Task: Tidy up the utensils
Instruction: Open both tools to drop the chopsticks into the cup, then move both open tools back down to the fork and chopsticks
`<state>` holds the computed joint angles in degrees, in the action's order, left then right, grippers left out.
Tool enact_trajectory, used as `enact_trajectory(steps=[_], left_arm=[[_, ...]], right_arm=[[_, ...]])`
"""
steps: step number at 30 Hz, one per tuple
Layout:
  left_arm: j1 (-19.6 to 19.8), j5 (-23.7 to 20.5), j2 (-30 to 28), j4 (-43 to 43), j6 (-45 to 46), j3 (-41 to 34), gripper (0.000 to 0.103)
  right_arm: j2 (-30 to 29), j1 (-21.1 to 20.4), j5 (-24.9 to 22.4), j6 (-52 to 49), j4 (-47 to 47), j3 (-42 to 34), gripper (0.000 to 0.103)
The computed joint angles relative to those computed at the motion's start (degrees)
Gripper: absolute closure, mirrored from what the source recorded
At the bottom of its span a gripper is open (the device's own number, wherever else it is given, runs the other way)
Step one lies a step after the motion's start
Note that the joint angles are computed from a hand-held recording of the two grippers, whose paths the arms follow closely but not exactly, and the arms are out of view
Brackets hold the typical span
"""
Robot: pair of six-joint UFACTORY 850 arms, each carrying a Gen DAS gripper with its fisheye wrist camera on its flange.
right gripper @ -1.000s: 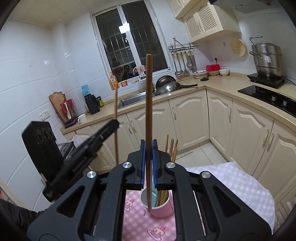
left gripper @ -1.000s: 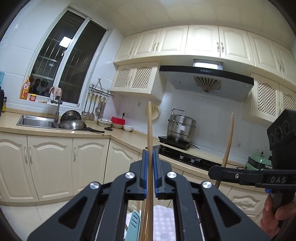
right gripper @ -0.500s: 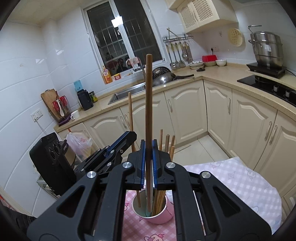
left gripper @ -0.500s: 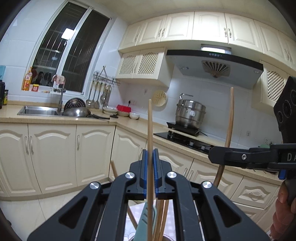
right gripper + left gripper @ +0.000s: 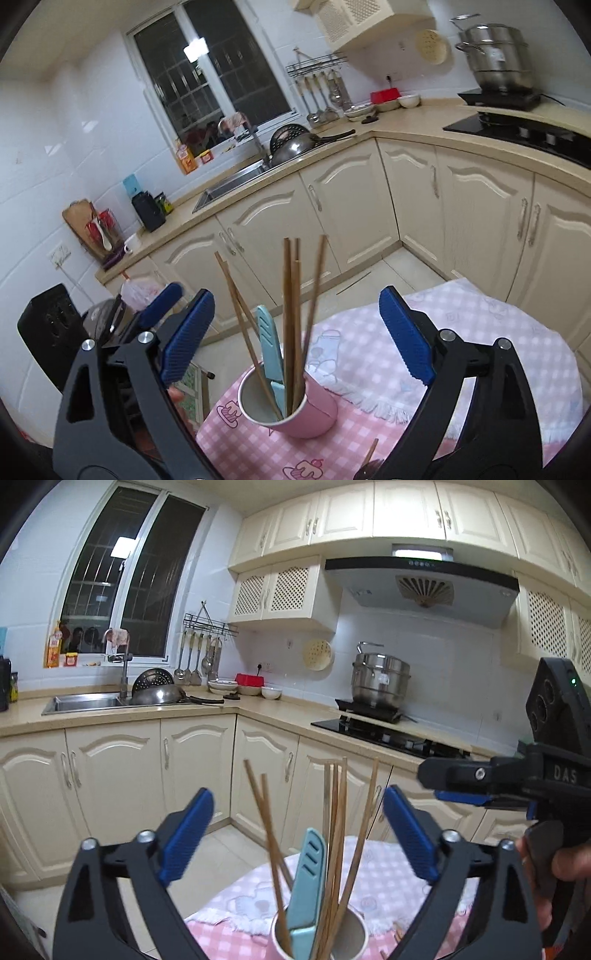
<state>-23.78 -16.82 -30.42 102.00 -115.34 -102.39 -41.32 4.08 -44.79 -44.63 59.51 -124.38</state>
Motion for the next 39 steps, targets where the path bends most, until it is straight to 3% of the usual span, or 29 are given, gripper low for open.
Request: enact_trajectory(steps=[6,16,29,39], left_arm=[[-1.76,-2.97,2.66,-17.54,20.00,1.13,0.005],[-4.72,-9.81,4.30,-34.43,37.12,0.31,0.005],[-7.77,-10.46,6.15,-40.11,44.25,3.71,0.005],[-9.04,-11.12,3.94,-51.23,55.93,2.93,0.004]], right_arm=[[4.02,-1.59,2.09,-1.51,1.31,6.49,0.006],[11.59,-4.20,3.73,-3.82,3.10,17.55,0.006],[17.57,-6.58,7.96,-0.17,-2.63,26.97,0.006],[19.21,-7.47,8.52,3.32,-8.06,31.52,0.006]])
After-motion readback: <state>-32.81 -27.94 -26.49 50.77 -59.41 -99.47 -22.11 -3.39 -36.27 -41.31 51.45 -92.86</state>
